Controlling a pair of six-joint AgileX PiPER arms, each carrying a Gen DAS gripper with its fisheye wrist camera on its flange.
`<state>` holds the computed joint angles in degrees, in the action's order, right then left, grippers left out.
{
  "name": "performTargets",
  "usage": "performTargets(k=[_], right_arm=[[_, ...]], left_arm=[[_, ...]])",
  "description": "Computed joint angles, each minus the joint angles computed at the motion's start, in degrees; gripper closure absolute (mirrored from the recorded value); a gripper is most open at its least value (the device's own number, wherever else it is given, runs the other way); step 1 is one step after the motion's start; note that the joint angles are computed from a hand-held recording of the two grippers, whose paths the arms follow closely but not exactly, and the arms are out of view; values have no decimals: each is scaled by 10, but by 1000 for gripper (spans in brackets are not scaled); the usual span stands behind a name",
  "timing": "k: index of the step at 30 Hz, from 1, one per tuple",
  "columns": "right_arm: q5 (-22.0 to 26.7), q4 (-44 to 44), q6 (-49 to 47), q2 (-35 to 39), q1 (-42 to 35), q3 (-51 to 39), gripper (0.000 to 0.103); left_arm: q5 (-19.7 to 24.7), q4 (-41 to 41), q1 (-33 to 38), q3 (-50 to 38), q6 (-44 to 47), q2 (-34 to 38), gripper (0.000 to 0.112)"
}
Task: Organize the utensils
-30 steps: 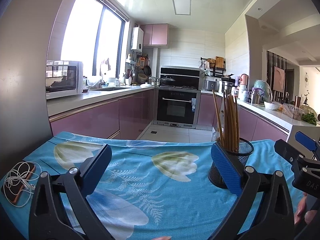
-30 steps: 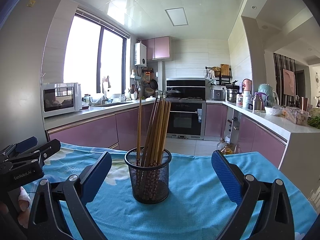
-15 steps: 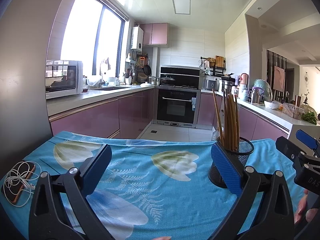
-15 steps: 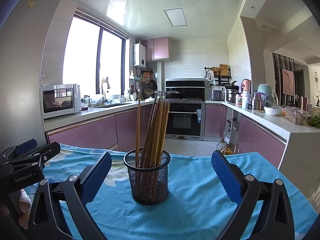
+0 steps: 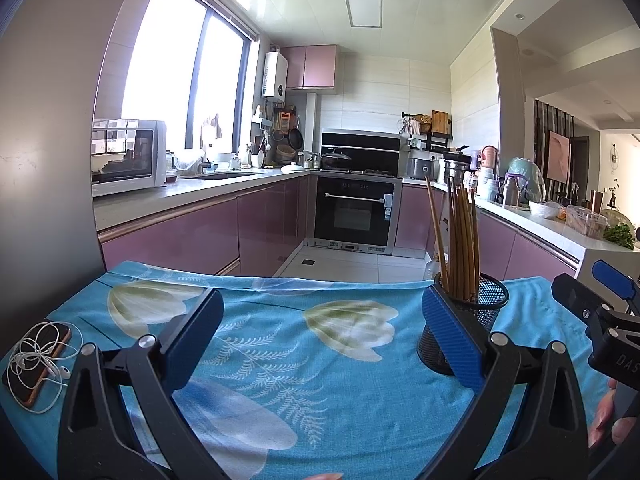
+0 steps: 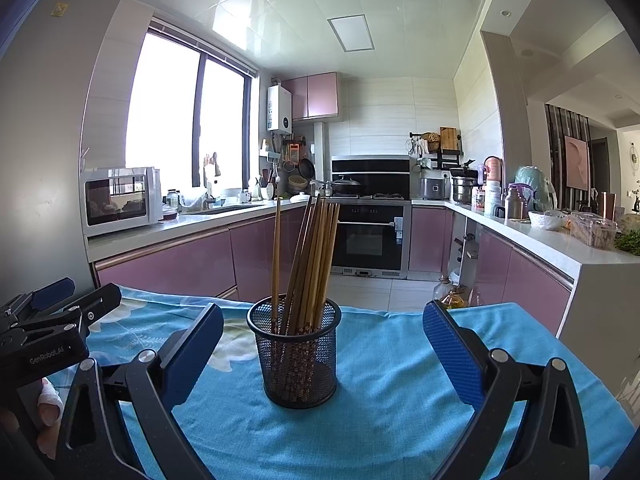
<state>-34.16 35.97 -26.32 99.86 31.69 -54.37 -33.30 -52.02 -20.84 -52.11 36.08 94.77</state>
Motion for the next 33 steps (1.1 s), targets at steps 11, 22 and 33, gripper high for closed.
performTargets(k=[11, 22, 33], right_arm=[[5, 7, -5, 6, 3, -10, 6], [4, 10, -4, 9, 5, -12, 6], [7, 9, -2, 9, 3, -12, 6]], left_arm=[[-4, -9, -3, 0, 8, 0, 15], [-2, -19, -4, 0, 19, -4, 15], [-1, -19, -3, 0, 20, -5, 15]])
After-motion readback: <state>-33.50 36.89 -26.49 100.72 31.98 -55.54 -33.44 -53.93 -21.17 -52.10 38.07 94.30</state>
